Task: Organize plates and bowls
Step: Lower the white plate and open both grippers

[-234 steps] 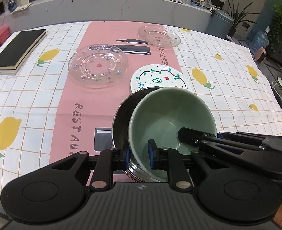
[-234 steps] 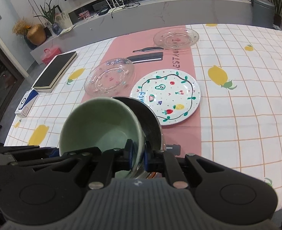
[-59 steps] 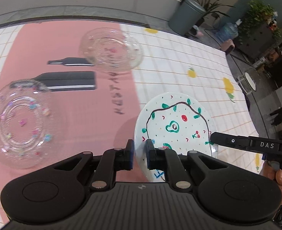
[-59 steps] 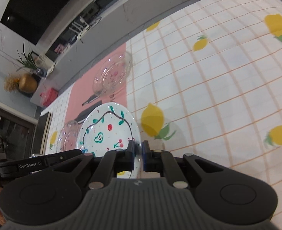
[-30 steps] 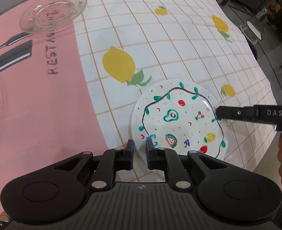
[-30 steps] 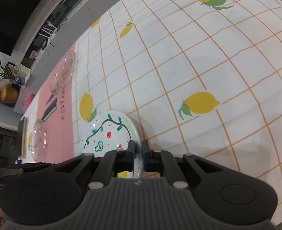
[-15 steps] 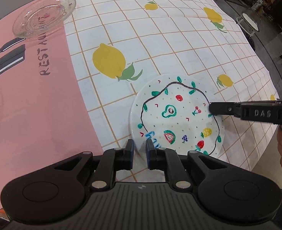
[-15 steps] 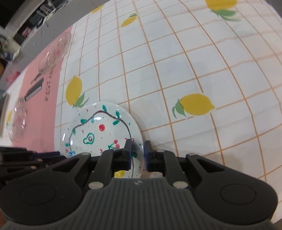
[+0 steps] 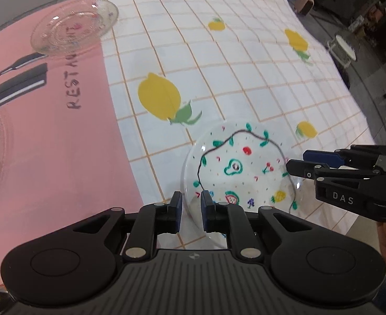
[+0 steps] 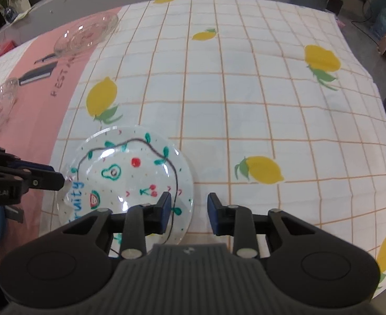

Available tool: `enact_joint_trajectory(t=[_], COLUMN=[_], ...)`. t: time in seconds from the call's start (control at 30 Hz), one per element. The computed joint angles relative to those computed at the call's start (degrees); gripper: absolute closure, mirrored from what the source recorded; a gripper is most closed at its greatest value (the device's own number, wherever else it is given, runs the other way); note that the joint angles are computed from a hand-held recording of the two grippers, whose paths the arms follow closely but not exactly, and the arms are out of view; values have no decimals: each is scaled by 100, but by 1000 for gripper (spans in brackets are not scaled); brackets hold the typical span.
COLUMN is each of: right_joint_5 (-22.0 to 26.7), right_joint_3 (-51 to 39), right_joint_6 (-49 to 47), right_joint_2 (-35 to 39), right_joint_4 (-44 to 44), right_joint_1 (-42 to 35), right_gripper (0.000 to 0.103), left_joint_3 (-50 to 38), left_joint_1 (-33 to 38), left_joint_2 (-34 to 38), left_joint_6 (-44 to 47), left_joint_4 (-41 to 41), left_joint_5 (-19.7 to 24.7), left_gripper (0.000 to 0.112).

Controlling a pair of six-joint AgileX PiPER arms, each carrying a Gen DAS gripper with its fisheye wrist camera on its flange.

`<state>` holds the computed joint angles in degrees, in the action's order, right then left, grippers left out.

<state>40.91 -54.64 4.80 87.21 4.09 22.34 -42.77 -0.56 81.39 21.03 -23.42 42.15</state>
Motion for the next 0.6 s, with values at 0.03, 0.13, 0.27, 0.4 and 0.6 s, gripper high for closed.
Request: enact_joint_trajectory(t=[0.03,0.13,0.27,0.4,0.6], right_joint_5=[19,43,86,120,142], right_joint_3=[-24,-148,-405,-743,-1263], right_joint_6=[46,175,351,566,844], right_joint_2=[-44,-80,9,214,645], right_joint_4=[-28,-74,-116,-160,-162], right_joint_1=[23,154,419,735,1180], right_gripper=[73,73,72,68,66], left_joint_3=[3,-2,-100,-282,-488], left_joint_1=[100,519,1305,2134,3334], left_joint_2=[-83,-327,-546,-554,-347], left_joint_6=[86,542,1111,1459,2210], left_joint_4=[-66,-383,-700,-771,-1008], left_joint_5=[46,238,540,742,1043], left_gripper=[96,95,88,86,86])
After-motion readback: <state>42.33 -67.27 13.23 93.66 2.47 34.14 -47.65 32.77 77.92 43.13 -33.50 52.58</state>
